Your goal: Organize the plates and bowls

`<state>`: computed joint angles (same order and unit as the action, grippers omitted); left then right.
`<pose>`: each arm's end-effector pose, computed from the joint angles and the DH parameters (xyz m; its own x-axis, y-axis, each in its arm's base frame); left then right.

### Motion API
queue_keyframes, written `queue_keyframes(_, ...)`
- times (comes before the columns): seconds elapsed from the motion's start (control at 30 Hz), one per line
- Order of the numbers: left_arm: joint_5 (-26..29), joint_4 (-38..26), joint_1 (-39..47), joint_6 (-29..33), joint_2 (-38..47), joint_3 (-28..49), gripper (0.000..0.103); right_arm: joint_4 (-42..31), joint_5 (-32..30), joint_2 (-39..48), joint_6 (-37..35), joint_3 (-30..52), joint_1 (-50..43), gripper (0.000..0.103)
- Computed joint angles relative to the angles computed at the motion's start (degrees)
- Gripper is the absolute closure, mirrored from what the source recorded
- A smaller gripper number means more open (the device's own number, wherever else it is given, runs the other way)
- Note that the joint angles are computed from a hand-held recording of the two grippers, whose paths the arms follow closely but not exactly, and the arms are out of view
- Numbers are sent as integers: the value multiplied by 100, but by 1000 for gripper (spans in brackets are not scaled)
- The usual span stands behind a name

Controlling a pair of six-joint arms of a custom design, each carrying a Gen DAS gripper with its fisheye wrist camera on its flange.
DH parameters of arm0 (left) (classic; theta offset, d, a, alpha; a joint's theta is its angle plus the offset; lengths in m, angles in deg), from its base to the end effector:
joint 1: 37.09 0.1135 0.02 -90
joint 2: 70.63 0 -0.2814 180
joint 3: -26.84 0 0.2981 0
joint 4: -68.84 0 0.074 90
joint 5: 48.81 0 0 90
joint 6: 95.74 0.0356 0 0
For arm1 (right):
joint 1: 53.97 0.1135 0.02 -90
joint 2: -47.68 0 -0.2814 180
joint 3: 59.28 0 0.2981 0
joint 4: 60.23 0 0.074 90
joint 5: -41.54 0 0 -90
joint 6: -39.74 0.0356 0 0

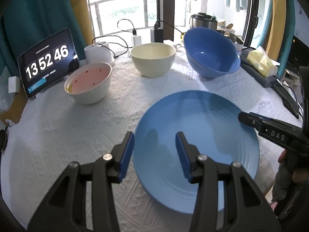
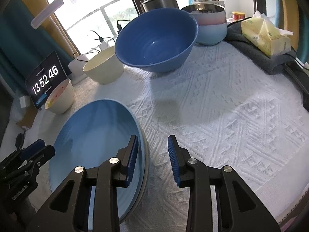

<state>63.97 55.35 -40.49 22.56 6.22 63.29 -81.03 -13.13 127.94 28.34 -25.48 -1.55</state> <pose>0.2447 -0.0283 0.1080 -0.5762 0.4721 -0.6672 0.6310 0.7757 0.0040 0.1490 0.1599 0.0797 -0.6113 0.5169 -0.5992 0.4505 0.8498 0.2735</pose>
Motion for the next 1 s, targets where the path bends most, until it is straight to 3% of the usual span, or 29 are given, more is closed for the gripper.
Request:
queue_keyframes(0.63, -288, 66, -822, -528, -327, 76, 57, -342, 235, -1169, -287, -456, -187, 69)
queue_keyframes(1.0, -467, 167, -931, -735, 9, 277, 57, -39, 19, -1383, -508, -728, -439, 69)
